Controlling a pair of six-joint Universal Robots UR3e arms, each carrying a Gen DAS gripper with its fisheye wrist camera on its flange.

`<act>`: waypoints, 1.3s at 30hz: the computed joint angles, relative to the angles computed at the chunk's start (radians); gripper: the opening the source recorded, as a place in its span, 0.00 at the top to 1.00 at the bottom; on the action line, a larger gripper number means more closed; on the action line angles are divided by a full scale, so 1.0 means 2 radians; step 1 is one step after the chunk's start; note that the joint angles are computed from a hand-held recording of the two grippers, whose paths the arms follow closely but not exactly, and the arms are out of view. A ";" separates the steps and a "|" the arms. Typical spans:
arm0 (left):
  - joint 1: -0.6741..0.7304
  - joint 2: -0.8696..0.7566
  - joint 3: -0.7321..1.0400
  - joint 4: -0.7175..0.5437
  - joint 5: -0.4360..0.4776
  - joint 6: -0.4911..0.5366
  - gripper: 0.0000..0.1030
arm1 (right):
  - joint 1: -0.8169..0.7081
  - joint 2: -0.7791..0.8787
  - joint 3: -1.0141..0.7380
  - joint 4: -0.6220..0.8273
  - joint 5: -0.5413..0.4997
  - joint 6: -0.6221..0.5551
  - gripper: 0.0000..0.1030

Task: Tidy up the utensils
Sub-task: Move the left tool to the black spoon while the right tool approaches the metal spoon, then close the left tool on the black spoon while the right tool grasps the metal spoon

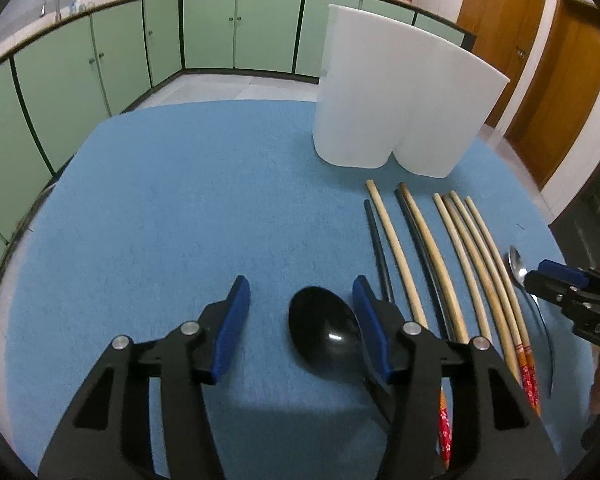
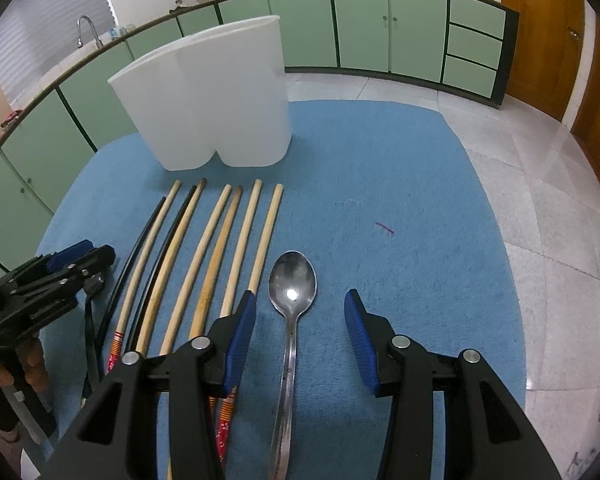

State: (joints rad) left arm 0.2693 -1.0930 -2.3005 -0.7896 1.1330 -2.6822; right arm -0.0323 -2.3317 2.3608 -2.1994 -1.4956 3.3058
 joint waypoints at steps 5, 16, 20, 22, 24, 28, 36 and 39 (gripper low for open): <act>-0.011 -0.015 0.003 0.017 0.000 0.004 0.63 | 0.001 0.000 0.001 -0.001 -0.001 0.002 0.56; 0.041 0.109 -0.006 -0.115 -0.022 0.032 0.34 | -0.004 -0.009 0.007 0.000 0.002 0.002 0.56; 0.053 0.168 -0.016 -0.186 -0.007 0.058 0.34 | 0.000 -0.009 0.007 -0.002 0.001 0.007 0.56; 0.073 0.196 -0.021 -0.227 -0.018 0.078 0.34 | 0.005 -0.007 0.006 -0.003 -0.001 0.011 0.56; 0.082 0.210 -0.025 -0.239 -0.020 0.094 0.33 | 0.008 -0.005 0.005 -0.004 -0.003 0.012 0.56; 0.084 0.199 -0.016 -0.242 -0.017 0.099 0.33 | 0.022 0.003 0.002 -0.012 -0.011 0.022 0.56; 0.135 0.175 0.017 -0.285 -0.028 0.145 0.34 | 0.026 0.008 0.001 -0.017 -0.017 0.024 0.56; 0.124 0.145 0.025 -0.254 -0.026 0.125 0.32 | 0.024 0.009 0.001 -0.017 -0.016 0.024 0.56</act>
